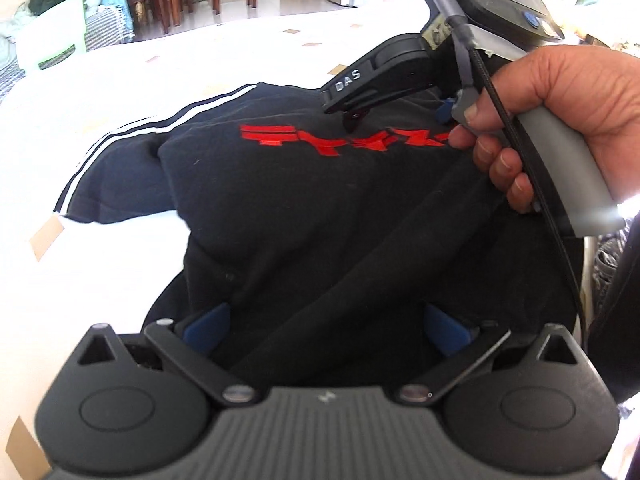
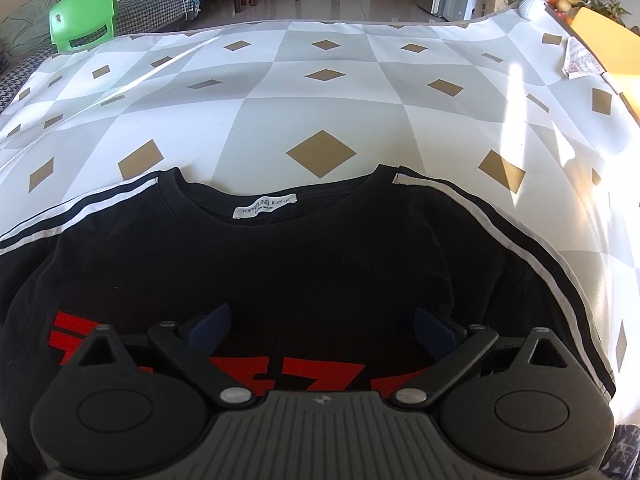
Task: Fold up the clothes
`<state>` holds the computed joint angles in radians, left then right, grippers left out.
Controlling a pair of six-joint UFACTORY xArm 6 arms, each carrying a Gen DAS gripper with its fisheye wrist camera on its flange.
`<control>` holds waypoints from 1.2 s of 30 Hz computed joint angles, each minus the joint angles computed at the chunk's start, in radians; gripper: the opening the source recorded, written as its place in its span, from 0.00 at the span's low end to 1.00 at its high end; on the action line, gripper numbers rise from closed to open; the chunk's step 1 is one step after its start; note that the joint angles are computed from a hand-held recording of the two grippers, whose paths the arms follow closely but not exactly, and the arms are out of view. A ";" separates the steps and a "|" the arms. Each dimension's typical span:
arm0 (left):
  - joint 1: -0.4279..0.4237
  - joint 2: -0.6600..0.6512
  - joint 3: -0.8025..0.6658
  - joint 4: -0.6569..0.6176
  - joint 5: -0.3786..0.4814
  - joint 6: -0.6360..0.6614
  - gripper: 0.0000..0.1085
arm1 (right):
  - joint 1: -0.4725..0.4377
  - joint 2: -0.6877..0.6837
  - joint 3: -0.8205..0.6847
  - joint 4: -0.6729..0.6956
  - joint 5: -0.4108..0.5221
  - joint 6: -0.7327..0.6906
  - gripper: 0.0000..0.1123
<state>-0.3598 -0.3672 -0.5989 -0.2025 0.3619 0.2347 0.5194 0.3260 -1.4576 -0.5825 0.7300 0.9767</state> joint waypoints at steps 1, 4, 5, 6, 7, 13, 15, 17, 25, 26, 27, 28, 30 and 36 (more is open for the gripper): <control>0.007 -0.001 0.000 0.027 0.003 -0.035 0.95 | 0.001 0.009 -0.010 -0.007 0.004 0.010 0.90; 0.026 -0.008 -0.003 0.112 0.026 -0.158 0.95 | 0.002 0.033 -0.040 -0.010 0.006 0.010 0.92; 0.031 -0.012 -0.001 0.140 0.034 -0.190 0.95 | 0.002 0.040 -0.049 -0.011 0.006 0.008 0.92; 0.035 -0.017 0.000 0.176 0.043 -0.226 0.95 | 0.002 0.043 -0.053 -0.012 0.005 0.009 0.92; 0.037 -0.021 0.001 0.203 0.054 -0.259 0.95 | 0.002 0.047 -0.057 -0.014 0.005 0.010 0.92; 0.053 -0.043 -0.008 0.300 0.128 -0.447 0.95 | 0.000 0.057 -0.069 -0.023 0.005 0.022 0.92; 0.060 -0.045 -0.010 0.277 0.131 -0.434 0.95 | 0.000 0.056 -0.071 -0.012 0.009 0.011 0.91; 0.059 -0.051 -0.008 0.295 0.132 -0.453 0.95 | -0.001 0.048 -0.069 0.025 0.012 -0.031 0.90; 0.031 -0.096 0.008 0.524 0.050 -0.636 0.95 | -0.037 -0.075 0.079 0.112 -0.131 -0.024 0.80; 0.031 -0.092 0.000 0.518 0.051 -0.628 0.95 | -0.043 -0.093 0.099 0.124 -0.146 -0.020 0.78; 0.028 -0.086 -0.007 0.508 0.054 -0.621 0.95 | -0.047 -0.107 0.115 0.136 -0.159 -0.018 0.77; 0.024 -0.079 -0.013 0.499 0.062 -0.618 0.95 | -0.050 -0.120 0.129 0.146 -0.168 -0.019 0.76; 0.016 -0.066 -0.024 0.494 0.073 -0.627 0.95 | -0.053 -0.141 0.156 0.148 -0.188 -0.023 0.73; 0.002 -0.026 -0.045 0.511 0.051 -0.624 0.95 | -0.047 -0.178 0.179 0.119 -0.139 -0.035 0.73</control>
